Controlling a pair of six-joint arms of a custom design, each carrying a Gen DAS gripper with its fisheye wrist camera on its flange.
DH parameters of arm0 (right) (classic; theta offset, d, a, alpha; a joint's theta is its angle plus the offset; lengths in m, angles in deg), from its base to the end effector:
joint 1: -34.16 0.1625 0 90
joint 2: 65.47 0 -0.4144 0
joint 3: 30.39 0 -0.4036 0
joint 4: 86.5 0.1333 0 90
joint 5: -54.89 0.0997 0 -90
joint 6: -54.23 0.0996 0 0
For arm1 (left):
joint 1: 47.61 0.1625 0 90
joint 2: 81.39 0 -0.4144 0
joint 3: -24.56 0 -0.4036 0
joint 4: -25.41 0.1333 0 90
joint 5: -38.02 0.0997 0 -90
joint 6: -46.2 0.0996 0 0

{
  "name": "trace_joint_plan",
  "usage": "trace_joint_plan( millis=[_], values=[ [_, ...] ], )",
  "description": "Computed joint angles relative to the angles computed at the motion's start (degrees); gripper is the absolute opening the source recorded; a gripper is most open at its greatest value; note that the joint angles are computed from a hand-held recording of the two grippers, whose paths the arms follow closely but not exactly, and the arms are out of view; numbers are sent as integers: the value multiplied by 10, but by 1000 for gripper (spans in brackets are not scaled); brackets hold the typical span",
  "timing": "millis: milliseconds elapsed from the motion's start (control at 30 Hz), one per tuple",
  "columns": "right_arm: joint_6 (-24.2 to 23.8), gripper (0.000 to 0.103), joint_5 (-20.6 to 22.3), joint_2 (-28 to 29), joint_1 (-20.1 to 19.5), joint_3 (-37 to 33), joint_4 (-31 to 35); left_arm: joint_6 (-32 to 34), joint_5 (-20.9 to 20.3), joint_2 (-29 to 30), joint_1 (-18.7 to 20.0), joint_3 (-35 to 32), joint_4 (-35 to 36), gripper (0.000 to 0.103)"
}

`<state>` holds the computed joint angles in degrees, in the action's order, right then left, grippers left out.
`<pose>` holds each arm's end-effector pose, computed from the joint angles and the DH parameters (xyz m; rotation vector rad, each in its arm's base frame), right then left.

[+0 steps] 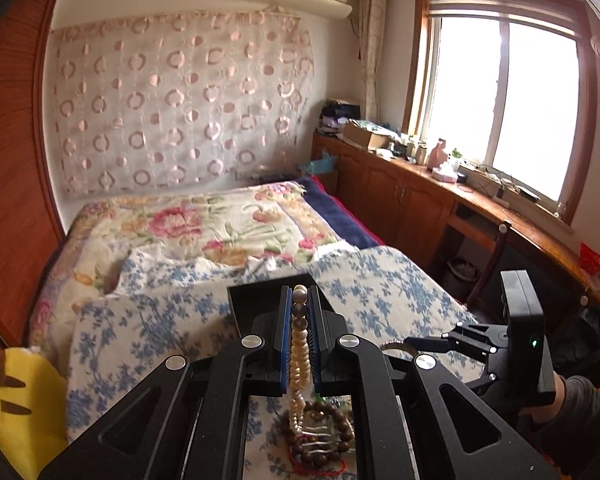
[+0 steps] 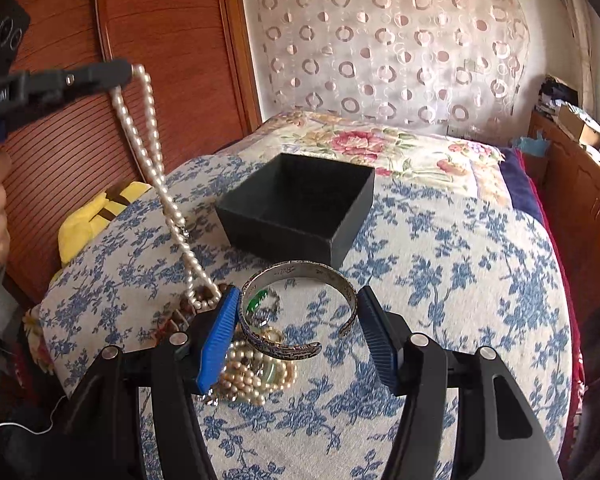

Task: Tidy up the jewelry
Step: 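Lift the pearl necklace with the left tool while the right tool grasps the silver bangle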

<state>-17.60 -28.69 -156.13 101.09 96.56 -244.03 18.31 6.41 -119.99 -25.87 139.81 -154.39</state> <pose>-0.0462 -0.4772 0.3051 1.1722 -2.4823 0.6323 -0.4078 -0.3974 0.0002 0.6722 2.2693 -1.1638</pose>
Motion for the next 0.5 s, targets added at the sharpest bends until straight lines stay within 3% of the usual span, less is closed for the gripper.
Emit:
trace_joint_plan(
  millis=[500],
  values=[
    [19,63,-17,83,63,-55,-55,46,57,-26,14,-35,32,7]
  ],
)
